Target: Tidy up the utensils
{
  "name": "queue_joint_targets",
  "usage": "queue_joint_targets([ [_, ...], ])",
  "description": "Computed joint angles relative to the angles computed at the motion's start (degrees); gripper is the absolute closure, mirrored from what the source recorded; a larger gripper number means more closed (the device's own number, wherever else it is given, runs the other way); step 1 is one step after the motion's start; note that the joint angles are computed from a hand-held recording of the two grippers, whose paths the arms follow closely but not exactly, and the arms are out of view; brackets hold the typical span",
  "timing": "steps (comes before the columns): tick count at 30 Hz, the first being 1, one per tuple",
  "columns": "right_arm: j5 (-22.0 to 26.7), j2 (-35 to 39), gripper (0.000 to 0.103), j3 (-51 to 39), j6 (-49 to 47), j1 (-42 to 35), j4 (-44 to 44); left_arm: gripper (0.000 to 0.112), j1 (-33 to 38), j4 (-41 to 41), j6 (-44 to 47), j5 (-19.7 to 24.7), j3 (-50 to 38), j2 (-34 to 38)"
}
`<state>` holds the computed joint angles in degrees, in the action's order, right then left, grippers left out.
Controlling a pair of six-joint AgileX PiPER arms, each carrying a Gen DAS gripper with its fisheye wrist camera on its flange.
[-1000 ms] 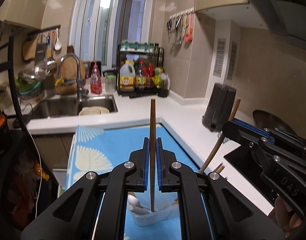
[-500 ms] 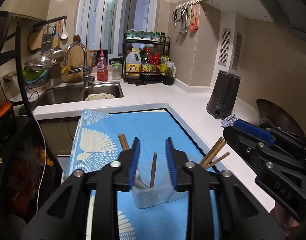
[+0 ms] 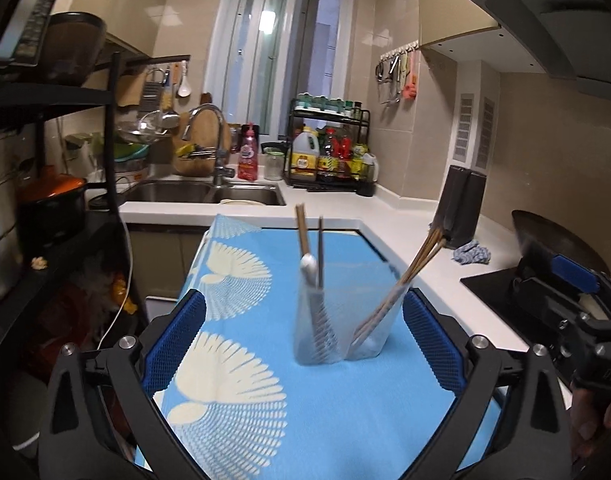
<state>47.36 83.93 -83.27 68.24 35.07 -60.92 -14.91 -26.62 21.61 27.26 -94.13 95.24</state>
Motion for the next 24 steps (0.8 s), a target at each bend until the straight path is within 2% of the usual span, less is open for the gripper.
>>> queue_joint_targets([
  [3,-0.57,-2.44,0.006,9.20,11.85,1.73,-9.46,0.017,0.11,-4.12,3.51,-4.60,8.19,-2.20],
  [5,-1.82,-3.15,0.006,13.59,18.06,1.58,-13.62,0.017,-0.18,-5.91,5.28,-5.10,10.34,-2.16],
  [7,-3.15,-3.22,0.006,16.90,23.76,1.06,-18.20,0.017,-1.26,-3.89,4.43,-6.49,11.47,-1.57],
  [11,-7.76,-0.96,0.006,17.08,21.65,-2.39,-15.41,0.017,-2.72,3.62,-4.25,-9.26,12.14,-0.41],
  [14,-9.29,0.01,0.006,18.39,24.30,-4.08,-14.53,0.017,-4.07,12.44,-13.98,-10.87,12.33,0.60],
  [16,-8.91,0.90,0.006,19.05,24.71,-4.31,-14.42,0.017,-4.14,12.99,-15.60,-11.02,12.11,1.54],
  [19,-8.60,1.91,0.006,19.41,23.78,-4.30,-14.01,0.017,-4.81,18.14,-21.26,-10.56,11.58,2.99],
  [24,-9.93,2.11,0.006,19.51,23.84,-5.49,-11.85,0.017,-5.67,21.59,-23.49,-10.34,12.06,3.31],
])
